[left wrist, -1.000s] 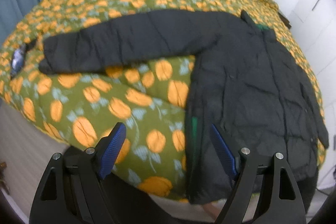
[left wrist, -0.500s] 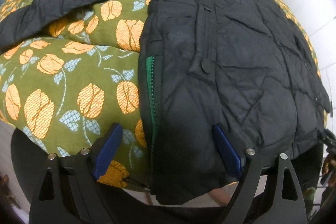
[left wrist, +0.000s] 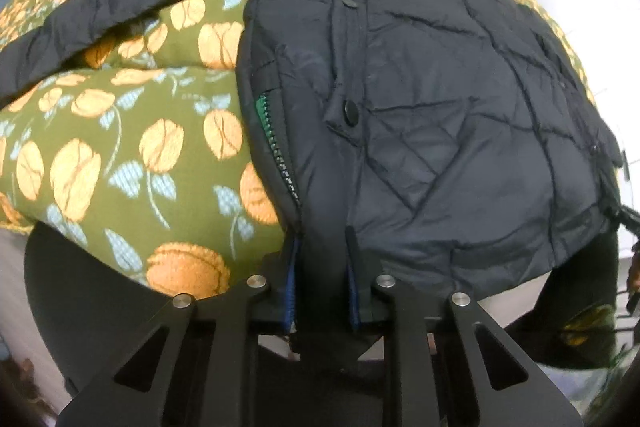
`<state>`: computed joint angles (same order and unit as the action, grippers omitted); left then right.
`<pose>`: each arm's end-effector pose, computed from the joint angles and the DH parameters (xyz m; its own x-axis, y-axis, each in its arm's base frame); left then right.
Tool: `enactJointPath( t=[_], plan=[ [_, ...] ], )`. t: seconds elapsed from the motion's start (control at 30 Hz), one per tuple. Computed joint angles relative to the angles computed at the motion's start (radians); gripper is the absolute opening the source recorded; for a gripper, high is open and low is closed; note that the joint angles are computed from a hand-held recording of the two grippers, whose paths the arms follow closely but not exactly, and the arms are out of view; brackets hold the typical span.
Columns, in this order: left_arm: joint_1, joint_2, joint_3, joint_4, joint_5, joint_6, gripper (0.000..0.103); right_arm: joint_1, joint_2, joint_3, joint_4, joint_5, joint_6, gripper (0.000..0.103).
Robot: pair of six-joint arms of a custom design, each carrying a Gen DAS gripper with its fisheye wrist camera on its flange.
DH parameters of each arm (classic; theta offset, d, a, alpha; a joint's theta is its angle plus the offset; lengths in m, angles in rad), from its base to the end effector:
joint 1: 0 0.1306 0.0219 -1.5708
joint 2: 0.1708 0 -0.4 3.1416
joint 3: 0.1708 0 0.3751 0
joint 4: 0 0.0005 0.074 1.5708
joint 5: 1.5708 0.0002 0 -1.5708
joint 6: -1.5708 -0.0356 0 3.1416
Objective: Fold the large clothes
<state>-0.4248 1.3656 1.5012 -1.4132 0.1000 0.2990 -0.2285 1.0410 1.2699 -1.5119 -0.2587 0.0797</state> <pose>0.3730 -0.1732 0.4763 -0.9621 0.1135 -0.2480 0.1601 0.9712 -0.1765 0.2720 -0.0544 0.4862 -0.9428 0.1402 -0.3025 0.0734 0.9723 0.2219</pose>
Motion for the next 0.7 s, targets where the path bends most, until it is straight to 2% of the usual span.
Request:
enactJointPath(
  t=[0.1, 0.2, 0.23, 0.27, 0.3, 0.37, 0.47, 0.6, 0.7],
  plan=[
    [-0.018, 0.018, 0.016, 0.002, -0.025, 0.013, 0.021, -0.002, -0.002, -0.022, 0.030, -0.003, -0.031, 0.020],
    [-0.033, 0.016, 0.044, -0.001, -0.065, 0.001, 0.030, -0.006, -0.013, -0.019, 0.051, 0.008, -0.032, 0.030],
    [-0.038, 0.006, 0.044, 0.004, -0.077, -0.002, 0.038, -0.013, -0.018, -0.014, 0.050, 0.009, -0.030, 0.044],
    [-0.028, 0.004, 0.050, 0.013, -0.080, -0.015, 0.050, -0.019, -0.022, -0.011, 0.048, 0.006, -0.031, 0.055],
    [-0.021, -0.007, 0.059, 0.017, -0.085, -0.021, 0.056, -0.030, -0.029, -0.003, 0.046, -0.001, -0.033, 0.057],
    [-0.024, -0.032, 0.078, 0.043, -0.110, -0.011, 0.077, -0.049, -0.040, 0.017, 0.044, 0.003, -0.037, 0.057],
    [-0.041, -0.051, 0.105, 0.104, -0.192, 0.017, 0.094, -0.057, -0.050, 0.049, 0.073, 0.035, -0.048, 0.057],
    [-0.051, -0.071, 0.108, 0.231, -0.311, 0.034, 0.099, -0.058, -0.054, 0.088, 0.138, 0.023, -0.075, 0.057],
    [-0.022, -0.086, 0.103, 0.270, -0.294, 0.021, 0.100, -0.040, -0.056, 0.116, 0.183, 0.010, -0.093, 0.061]
  ],
)
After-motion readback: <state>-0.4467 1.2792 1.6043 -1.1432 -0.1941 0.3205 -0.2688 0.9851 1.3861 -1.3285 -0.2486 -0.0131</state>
